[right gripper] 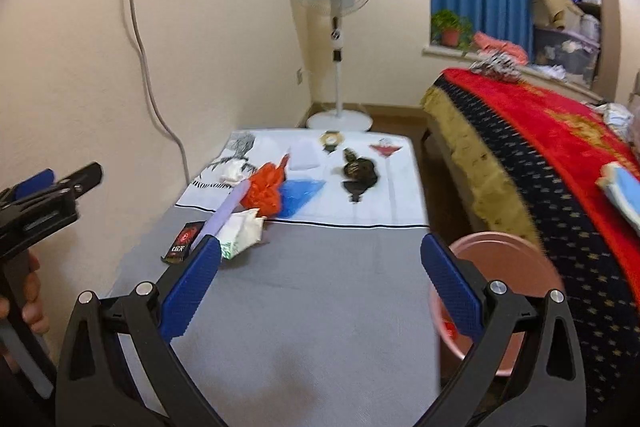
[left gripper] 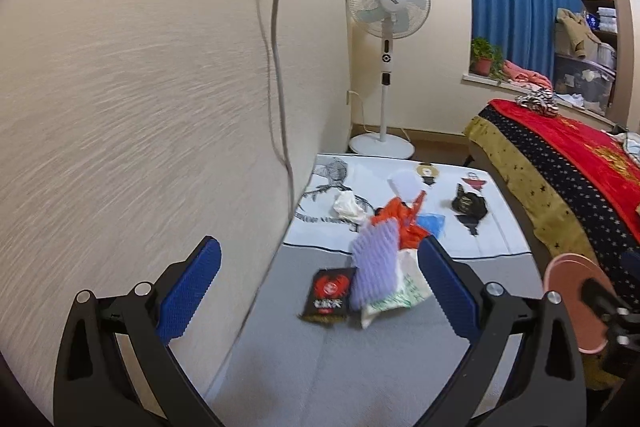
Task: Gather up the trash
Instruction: 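Return both tools to the table toward the purple foam net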
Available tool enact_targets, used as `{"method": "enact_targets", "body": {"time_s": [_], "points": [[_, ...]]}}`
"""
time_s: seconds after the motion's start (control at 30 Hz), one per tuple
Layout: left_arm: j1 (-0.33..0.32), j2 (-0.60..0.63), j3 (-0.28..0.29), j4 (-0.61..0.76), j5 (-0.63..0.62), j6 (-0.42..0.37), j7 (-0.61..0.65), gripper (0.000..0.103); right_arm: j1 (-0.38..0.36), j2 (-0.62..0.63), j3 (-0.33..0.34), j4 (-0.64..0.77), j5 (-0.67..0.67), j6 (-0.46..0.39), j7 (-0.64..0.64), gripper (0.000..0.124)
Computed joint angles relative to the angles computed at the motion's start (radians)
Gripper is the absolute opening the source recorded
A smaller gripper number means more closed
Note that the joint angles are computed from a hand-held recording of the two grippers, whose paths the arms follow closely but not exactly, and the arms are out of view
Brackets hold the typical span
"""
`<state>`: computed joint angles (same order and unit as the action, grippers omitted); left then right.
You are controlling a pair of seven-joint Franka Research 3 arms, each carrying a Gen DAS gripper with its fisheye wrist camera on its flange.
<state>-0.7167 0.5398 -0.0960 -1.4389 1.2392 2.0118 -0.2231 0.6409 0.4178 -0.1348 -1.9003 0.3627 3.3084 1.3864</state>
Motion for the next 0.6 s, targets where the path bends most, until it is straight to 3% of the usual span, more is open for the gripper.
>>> {"method": "enact_targets", "body": {"time_s": [0.17,0.33,0.5,0.6], "points": [[0.033,0.009,0.000,-0.010,-0.039,0.025,-0.004,0.096,0.001,0.202,-0.003,0.238,-0.023,-0.088,0.063,0.098],[0.050,0.015,0.004,-0.009,-0.087,0.030,0.007,0.096,-0.043,0.365,0.062,0.421,-0.087,-0.106,0.089,0.094],[0.064,0.014,0.004,-0.015,-0.110,0.049,0.002,0.096,-0.067,0.483,0.101,0.556,-0.123,-0.122,0.069,0.068],[0.068,0.018,0.006,-0.015,-0.120,0.059,0.008,0.096,-0.068,0.539,0.097,0.625,-0.126,-0.129,0.083,0.062]]}}
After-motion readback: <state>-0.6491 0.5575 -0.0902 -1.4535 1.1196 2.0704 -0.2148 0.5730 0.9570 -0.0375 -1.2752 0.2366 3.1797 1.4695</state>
